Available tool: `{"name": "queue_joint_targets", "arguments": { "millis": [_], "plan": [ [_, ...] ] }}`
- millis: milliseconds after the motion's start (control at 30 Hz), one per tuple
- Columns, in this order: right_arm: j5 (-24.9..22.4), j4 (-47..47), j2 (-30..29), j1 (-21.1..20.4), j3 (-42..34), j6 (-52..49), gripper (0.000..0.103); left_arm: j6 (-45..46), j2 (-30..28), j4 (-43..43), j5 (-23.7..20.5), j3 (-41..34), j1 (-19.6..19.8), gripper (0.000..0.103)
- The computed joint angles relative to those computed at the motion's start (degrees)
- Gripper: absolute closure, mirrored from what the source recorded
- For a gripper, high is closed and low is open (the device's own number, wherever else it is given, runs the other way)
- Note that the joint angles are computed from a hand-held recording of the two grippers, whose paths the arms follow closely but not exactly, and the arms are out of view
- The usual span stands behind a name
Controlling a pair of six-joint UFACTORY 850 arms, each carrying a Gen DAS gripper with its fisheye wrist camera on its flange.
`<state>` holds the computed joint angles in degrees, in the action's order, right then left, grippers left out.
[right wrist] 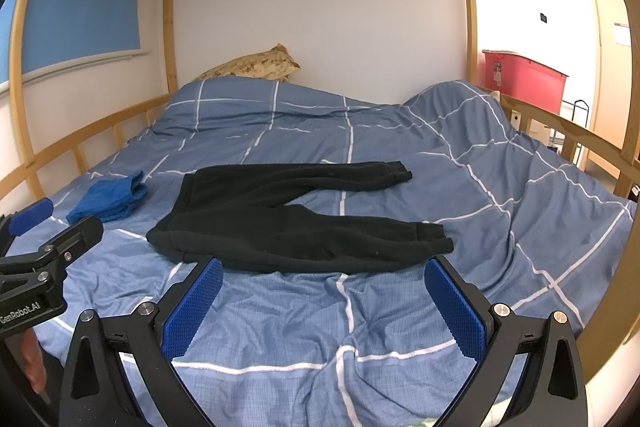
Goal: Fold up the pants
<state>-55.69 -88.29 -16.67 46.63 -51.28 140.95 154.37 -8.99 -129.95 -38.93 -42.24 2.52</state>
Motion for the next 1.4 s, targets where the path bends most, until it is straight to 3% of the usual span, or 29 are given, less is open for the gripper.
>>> {"name": "queue_joint_targets", "arguments": {
  "millis": [533, 867, 1067, 1400],
  "plan": [
    [0.4, -0.4, -0.1, -0.3, 0.3, 0.8, 0.001, 0.7, -0.3, -0.4, 0.2, -0.1, -0.6, 0.000],
    [1.4, -2.6, -0.6, -2.1, 0.8, 2.9, 0.001, 1.9, -3.4, -2.9, 1.1, -2.6, -3.3, 0.000],
    [2.7, -6.0, -1.5, -6.1, 0.6, 4.2, 0.001, 4.9, -8.3, -7.4, 2.8, -7.1, -6.8, 0.000],
    [11.0, -17.1, -5.2, -19.6, -2.8, 6.5, 0.001, 4.1, -21.6, -10.3, 8.8, -24.0, -13.5, 0.000]
  ]
}}
